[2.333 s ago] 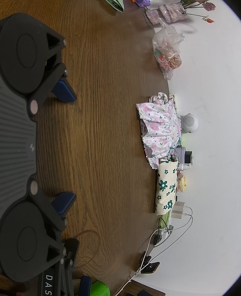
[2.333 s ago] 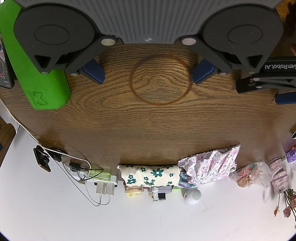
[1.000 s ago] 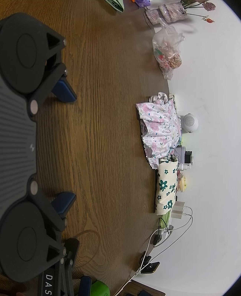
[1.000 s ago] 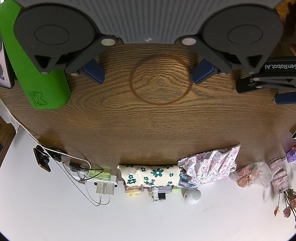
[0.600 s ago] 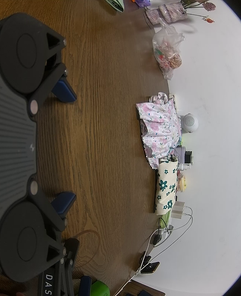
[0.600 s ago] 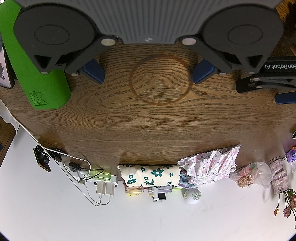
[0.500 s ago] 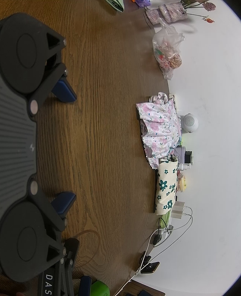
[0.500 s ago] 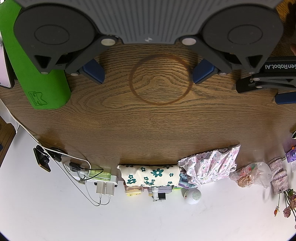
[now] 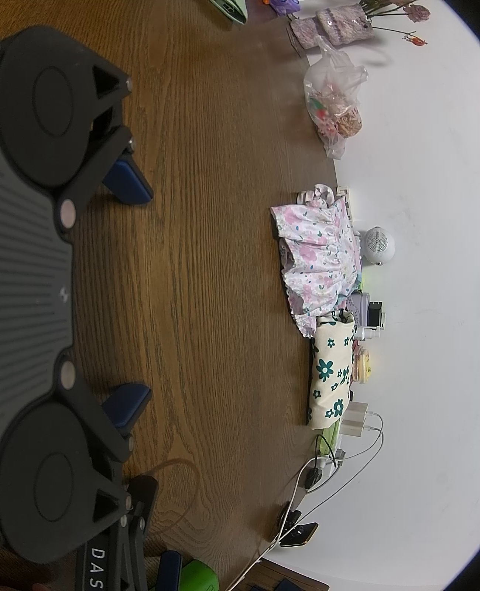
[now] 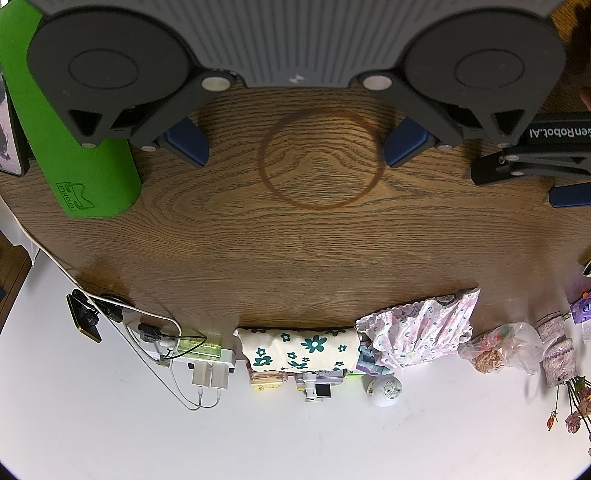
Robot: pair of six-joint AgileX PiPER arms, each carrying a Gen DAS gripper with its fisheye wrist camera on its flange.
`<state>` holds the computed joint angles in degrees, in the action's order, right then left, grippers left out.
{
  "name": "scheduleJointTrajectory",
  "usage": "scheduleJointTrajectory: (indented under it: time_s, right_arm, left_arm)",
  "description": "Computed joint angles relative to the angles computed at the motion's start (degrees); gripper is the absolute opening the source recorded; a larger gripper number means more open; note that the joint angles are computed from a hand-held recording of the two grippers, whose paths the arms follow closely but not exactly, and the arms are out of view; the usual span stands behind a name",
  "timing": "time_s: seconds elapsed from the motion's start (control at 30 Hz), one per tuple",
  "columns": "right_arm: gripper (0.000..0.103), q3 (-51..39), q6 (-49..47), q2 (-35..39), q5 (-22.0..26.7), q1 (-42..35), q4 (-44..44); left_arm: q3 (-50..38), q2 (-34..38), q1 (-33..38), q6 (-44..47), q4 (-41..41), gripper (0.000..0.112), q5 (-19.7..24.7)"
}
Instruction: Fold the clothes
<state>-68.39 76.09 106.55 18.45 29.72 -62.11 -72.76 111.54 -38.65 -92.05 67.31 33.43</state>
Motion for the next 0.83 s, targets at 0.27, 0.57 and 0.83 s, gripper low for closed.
scheduleJointTrajectory:
  time_s: [0.27, 0.57, 0.83]
  right_arm:
    - [0.102, 0.04, 0.30, 0.04, -0.01, 0.02, -0.27]
    - [0.102, 0.03, 0.32, 0.07, -0.04, 0.01, -0.30]
    - [0.102, 0.03, 0.59, 0.10, -0.01, 0.07, -0.48]
  left_arm:
    - [0.09, -0.06, 0.07, 0.04, 0.06, 0.103, -0.06]
    - [0.05, -0.04, 0.07, 0.03, 0.06, 0.103, -0.05]
    - [0.00, 0.03, -0.04, 0.02, 0.03, 0.103, 0.08]
